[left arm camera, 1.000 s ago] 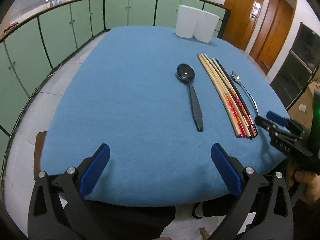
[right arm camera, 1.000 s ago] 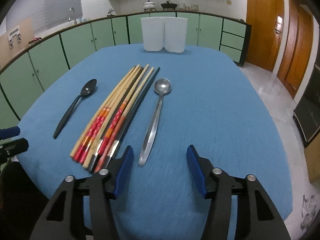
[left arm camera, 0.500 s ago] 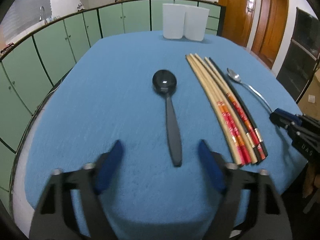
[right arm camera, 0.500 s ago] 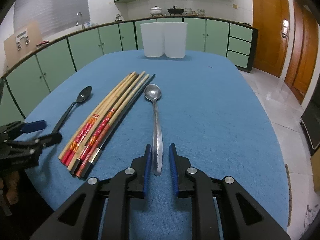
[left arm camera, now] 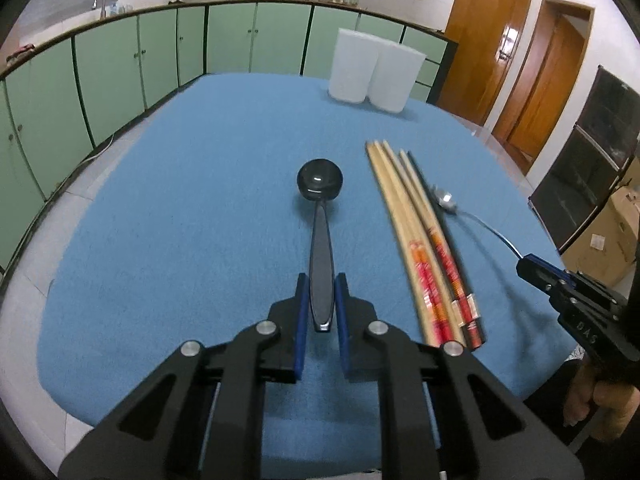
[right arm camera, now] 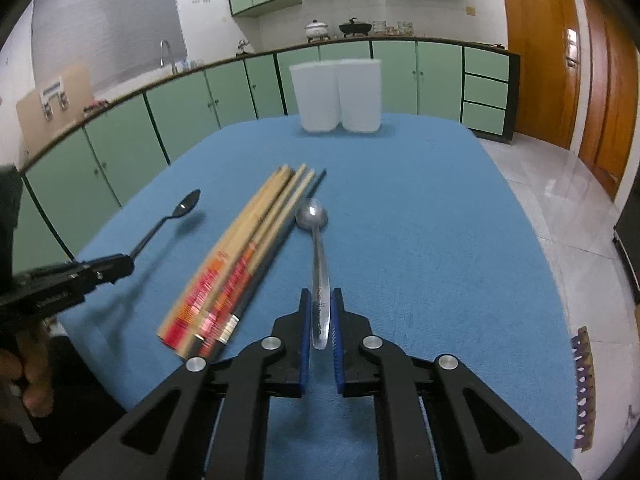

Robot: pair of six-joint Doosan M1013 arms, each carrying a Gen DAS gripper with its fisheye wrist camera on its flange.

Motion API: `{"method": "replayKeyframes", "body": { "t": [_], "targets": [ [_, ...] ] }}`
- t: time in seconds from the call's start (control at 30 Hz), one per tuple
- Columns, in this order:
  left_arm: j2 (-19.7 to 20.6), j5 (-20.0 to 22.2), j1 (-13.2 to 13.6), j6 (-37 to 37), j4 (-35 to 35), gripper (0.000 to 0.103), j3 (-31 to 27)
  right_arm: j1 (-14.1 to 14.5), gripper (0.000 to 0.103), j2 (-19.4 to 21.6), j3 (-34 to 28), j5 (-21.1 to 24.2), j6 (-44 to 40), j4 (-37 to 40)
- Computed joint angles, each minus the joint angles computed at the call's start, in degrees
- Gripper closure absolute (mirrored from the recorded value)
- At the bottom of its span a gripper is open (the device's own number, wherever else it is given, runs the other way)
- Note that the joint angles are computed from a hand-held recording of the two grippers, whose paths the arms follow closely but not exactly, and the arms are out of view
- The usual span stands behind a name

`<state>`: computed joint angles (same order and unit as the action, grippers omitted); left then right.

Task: Organize utensils
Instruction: 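Carry both spoons to the white holder and drop them into its compartments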

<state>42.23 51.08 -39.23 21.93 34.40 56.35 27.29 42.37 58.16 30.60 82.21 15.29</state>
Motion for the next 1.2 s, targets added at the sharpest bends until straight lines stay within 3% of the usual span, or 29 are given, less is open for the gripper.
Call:
{"method": "replayKeyframes", "body": {
  "t": [0.17,0.27,0.33,0.5,0.67,0.8,1.03,1.2],
  "targets": [
    [-1.0,0.6,0.1,2.6,0.0,0.091,-1.1,0.1,0.094,-0.6,-3.0,2.6,-0.7,0.3],
    [-0.9,1.9,0.7,6.8,-4.2,0.091,-2.8,0.2,0.094,0.0,-6.2,5.3,-0.6,-1.2],
    [-0.3,5.1,1.3,10.2,-9.0,0.091,-4.9,0.3,0.094,0.5,-8.3,7.1,-0.3,-2.6],
    [0.6,9.8,2.3,15.2,-17.0,0.091,-6.4,0.4,0.094,0.7,-9.2,8.2,0.8,-4.9],
    [-1.2,5.5,2.2,12.9,-16.5,0.091,-2.4,0.4,0.094,0.1,-8.1,7.4,1.6,-4.7],
    [-1.8,5.5,2.0,13.3,-15.4,0.091,-2.4,0.3,0.095,0.0,-8.2,7.2,1.1,-4.0],
    [-1.9,6.5,2.2,15.0,-14.6,0.091,-4.7,0.1,0.097,-0.1,-9.1,7.0,0.3,-3.5],
    [-0.2,7.6,3.4,19.6,-16.1,0.091,-10.7,0.1,0.098,0.7,-11.8,7.9,-0.4,-4.1]
  ]
}}
